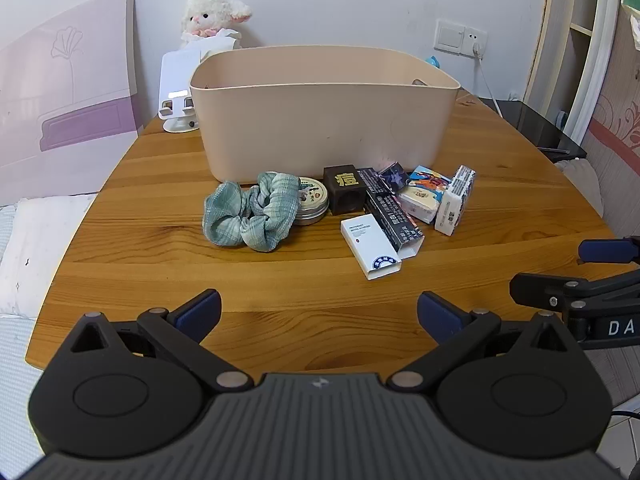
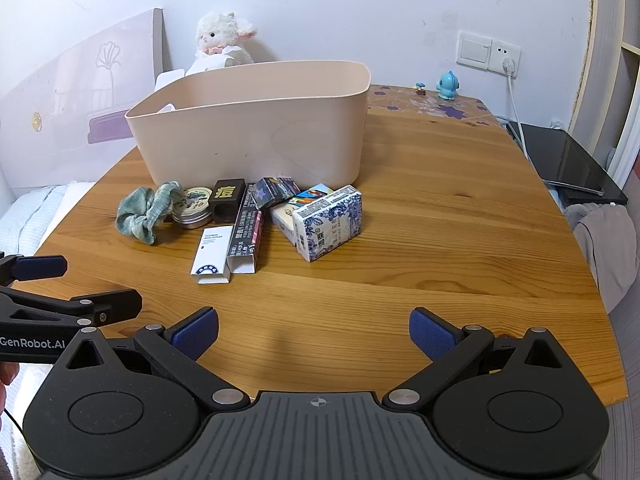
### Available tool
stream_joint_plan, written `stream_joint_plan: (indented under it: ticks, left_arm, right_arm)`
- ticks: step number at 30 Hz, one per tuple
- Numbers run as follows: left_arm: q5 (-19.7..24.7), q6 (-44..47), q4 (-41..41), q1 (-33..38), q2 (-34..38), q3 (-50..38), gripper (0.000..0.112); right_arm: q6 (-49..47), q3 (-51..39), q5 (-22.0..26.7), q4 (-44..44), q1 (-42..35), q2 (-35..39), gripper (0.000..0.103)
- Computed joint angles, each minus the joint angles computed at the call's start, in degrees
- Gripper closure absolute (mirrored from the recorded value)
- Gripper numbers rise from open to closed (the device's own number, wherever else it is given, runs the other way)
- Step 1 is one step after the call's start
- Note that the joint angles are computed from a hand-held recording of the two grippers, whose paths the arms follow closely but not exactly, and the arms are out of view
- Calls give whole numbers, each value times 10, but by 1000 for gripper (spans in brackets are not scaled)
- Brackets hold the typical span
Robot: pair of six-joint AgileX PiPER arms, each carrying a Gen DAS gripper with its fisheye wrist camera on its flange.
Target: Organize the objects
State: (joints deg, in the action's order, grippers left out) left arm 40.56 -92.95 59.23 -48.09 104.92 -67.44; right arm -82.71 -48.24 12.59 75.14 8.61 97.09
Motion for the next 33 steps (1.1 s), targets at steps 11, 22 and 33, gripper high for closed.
stream_joint_plan:
  ticks: [11,22,33]
  left_arm:
    - [-1,0,0,1,-4,1,9]
    - [-1,-3,0,0,-8,5,9]
    - [0,-3,0,-1,-8,6,9]
  right_arm:
    - [-8,-2,1,8,-3,0,0]
    - [-30,0,1,27,-2,1,0]
    - [-50,-3,5,44,-4,6,0]
